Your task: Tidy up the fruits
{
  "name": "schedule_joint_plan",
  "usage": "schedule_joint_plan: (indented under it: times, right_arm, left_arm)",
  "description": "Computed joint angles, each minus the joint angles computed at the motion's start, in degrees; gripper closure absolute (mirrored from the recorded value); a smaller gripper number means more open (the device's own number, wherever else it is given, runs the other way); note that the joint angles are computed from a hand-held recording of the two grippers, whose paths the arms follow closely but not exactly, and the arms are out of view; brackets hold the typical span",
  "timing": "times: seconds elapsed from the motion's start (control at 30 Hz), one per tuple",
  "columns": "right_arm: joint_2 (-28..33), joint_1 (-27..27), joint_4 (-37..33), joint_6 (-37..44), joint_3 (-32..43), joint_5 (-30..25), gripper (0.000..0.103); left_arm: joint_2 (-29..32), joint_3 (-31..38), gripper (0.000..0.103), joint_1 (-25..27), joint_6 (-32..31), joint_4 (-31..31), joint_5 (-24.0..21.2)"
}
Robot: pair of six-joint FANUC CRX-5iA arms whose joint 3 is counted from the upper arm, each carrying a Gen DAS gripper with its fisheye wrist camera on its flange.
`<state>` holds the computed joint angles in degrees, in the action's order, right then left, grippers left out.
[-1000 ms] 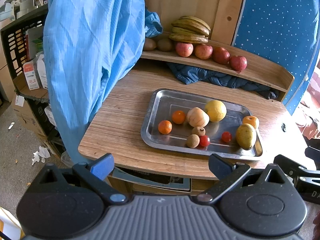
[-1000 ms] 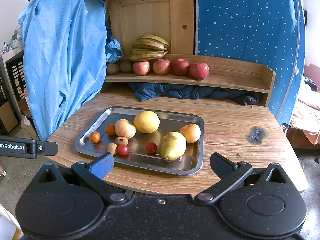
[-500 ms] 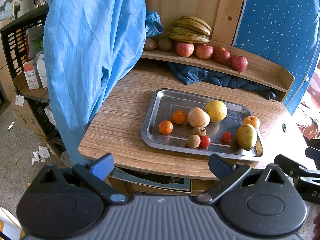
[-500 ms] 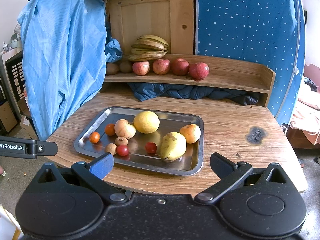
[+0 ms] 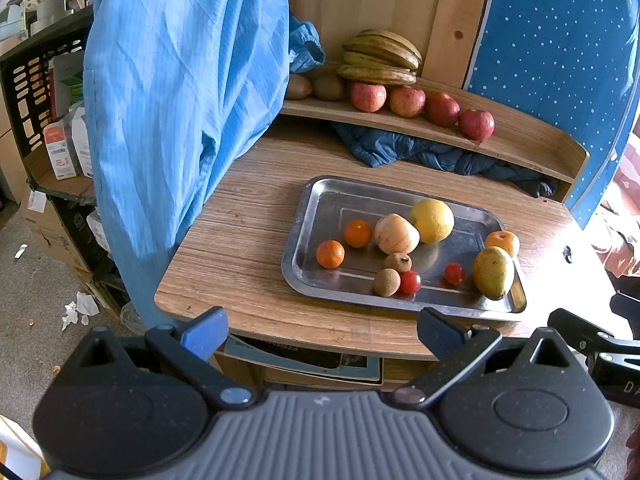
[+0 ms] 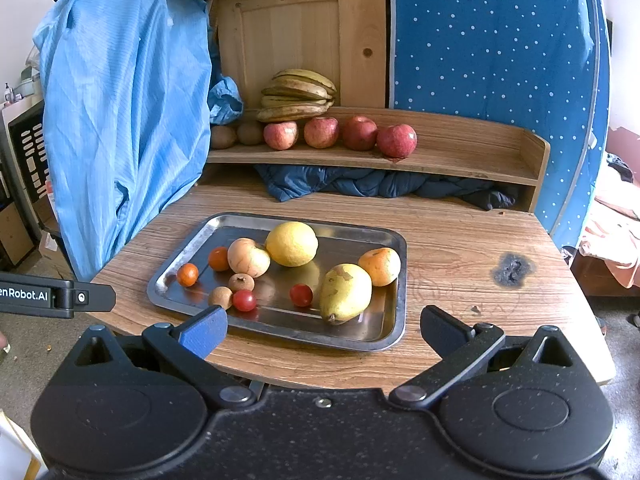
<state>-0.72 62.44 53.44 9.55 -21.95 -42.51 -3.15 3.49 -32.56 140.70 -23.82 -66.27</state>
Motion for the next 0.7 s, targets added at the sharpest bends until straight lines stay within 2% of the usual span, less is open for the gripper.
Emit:
schedule_joint_plan:
  times: [0.33,0.7]
  right_arm:
    - [0.1,0.0,-0.2,0.1,0.1,-0.1,0.001]
    - [0.2,0.0,-0.4,0.2,0.2,-0.1,0.001]
  left_arm:
    - [0.4,0.4,0.001,-0.1,0.0,-0.1,-0.5]
    - [0.5,0.0,0.001,0.7,-2.8,2.2,0.3]
